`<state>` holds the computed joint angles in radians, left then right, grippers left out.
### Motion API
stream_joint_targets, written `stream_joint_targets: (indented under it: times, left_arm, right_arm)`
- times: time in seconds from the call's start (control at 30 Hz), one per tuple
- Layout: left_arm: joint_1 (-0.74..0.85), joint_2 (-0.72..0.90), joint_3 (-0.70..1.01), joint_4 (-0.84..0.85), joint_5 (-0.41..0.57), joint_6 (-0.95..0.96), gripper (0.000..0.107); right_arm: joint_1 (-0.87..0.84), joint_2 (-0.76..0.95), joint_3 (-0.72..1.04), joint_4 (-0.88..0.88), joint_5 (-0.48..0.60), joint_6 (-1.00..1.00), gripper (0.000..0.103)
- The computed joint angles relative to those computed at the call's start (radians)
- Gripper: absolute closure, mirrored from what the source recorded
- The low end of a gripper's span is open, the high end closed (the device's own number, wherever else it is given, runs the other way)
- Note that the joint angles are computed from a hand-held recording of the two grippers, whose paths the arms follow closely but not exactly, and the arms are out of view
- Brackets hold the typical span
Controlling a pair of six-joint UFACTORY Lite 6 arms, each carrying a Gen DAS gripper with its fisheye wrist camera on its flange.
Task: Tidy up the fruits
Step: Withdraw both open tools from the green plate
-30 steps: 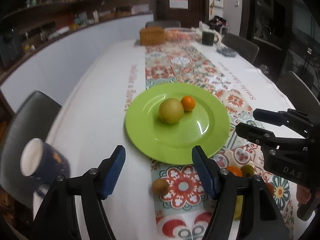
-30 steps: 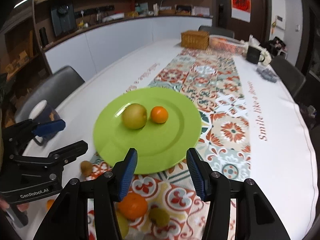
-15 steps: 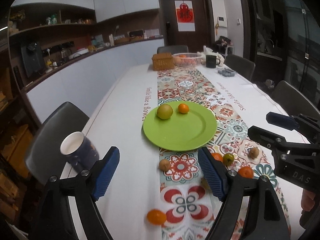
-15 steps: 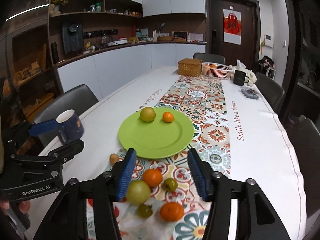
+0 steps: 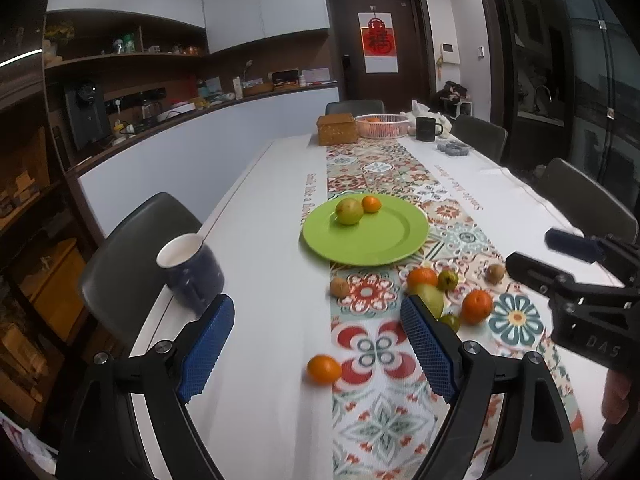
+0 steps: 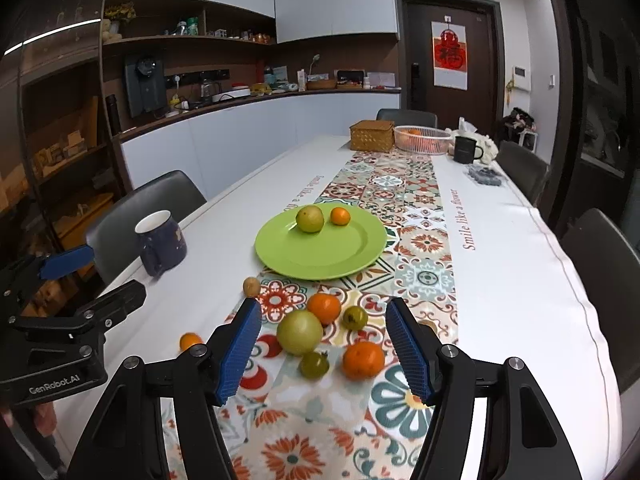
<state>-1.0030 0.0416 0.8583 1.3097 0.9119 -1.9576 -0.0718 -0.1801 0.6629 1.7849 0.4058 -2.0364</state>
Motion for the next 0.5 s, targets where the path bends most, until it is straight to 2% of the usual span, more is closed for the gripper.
stream_joint_targets:
  times: [0.27,0.5]
  left_arm:
    - [-0.109,-0.050,-0.124,-0.009,0.064,-0.145,0.021]
    - [-0.168,-0.042,-0.177,-0.011,0.115,-0.224,0.021]
  right_arm:
    - [0.026,-0.201,-0.209,0.211,-0.020,-0.263,0.038]
    - [0.058,-0.203,-0.269,0.284,-0.018,-0.363,0.038]
